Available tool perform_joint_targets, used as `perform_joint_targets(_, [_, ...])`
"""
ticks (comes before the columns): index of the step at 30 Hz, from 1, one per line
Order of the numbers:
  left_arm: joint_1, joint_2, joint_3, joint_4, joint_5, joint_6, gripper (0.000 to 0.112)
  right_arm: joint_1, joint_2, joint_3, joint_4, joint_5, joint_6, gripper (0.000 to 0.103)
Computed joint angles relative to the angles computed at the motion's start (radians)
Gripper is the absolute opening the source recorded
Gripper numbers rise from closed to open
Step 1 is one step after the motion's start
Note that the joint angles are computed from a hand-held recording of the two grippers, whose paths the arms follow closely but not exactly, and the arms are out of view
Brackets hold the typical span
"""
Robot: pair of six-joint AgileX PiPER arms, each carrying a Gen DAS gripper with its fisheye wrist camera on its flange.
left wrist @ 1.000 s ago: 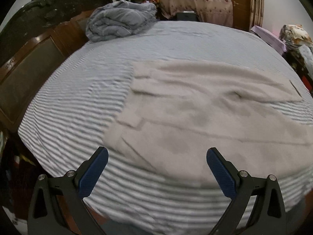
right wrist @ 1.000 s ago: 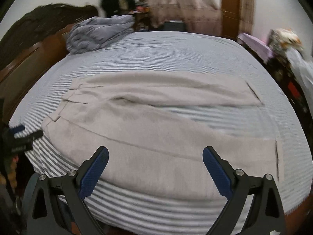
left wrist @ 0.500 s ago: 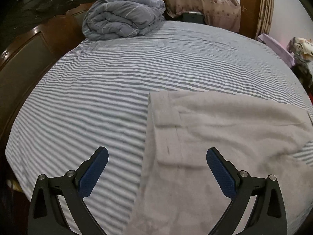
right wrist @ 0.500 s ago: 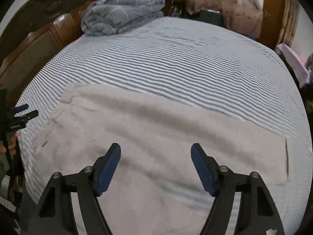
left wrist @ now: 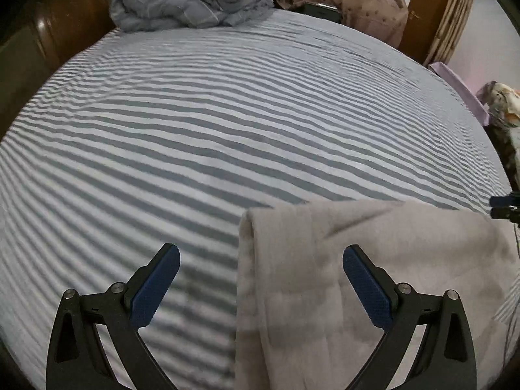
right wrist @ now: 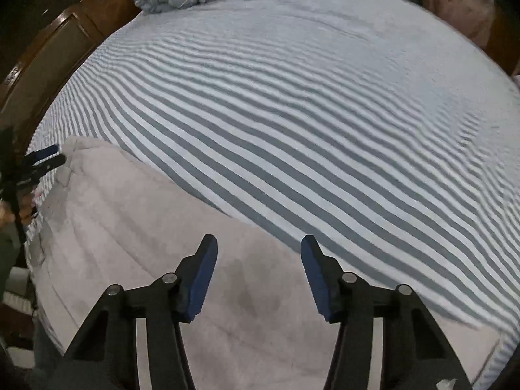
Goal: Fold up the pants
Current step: 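Lower both grippers to the pants hems and close on the cuffs, then lift the cuffs with both grippers and carry them toward the waistband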
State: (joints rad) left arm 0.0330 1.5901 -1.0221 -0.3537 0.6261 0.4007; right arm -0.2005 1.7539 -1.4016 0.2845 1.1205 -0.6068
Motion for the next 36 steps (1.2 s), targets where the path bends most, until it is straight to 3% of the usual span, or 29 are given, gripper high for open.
perform_joint_targets(6, [0.009,0.113,-0.048,-0.145,0.023,0.153,0.100,0.013,0.103,-0.050,0.012,0.093,-0.095,0.050])
perform_joint_targets(10, [-0.035,0.121,-0.040,-0.086,-0.019,0.137,0.099,0.023,0.071,0.010,0.002,0.029,-0.141,0.050])
perform_joint_targets(12, [-0.046,0.123,-0.051,-0.080,-0.008,0.136,0.092,0.028,0.066,0.020,0.004,0.012,-0.134,0.050])
perform_joint_targets(15, [-0.073,0.130,-0.085,-0.027,0.024,0.094,0.081,0.031,0.040,0.051,0.010,-0.008,-0.142,0.040])
perform_joint_targets(17, [-0.086,0.137,-0.100,0.008,0.033,0.056,0.075,0.045,0.010,0.084,-0.010,-0.035,-0.143,0.021])
perform_joint_targets(19, [-0.081,0.130,-0.090,-0.012,0.015,0.068,0.061,0.099,-0.055,0.172,-0.046,-0.120,-0.110,0.014])
perform_joint_targets(25, [-0.062,0.031,0.001,-0.087,-0.052,0.120,0.042,0.229,-0.207,0.321,-0.262,-0.299,0.086,0.006])
perform_joint_targets(30, [-0.029,-0.028,0.034,-0.185,-0.050,0.162,0.037,0.329,-0.257,0.344,-0.497,-0.385,0.332,0.005])
perform_joint_targets(36, [0.068,-0.074,0.090,-0.402,-0.031,0.352,0.036,0.365,-0.180,0.267,-0.613,-0.429,0.503,0.005])
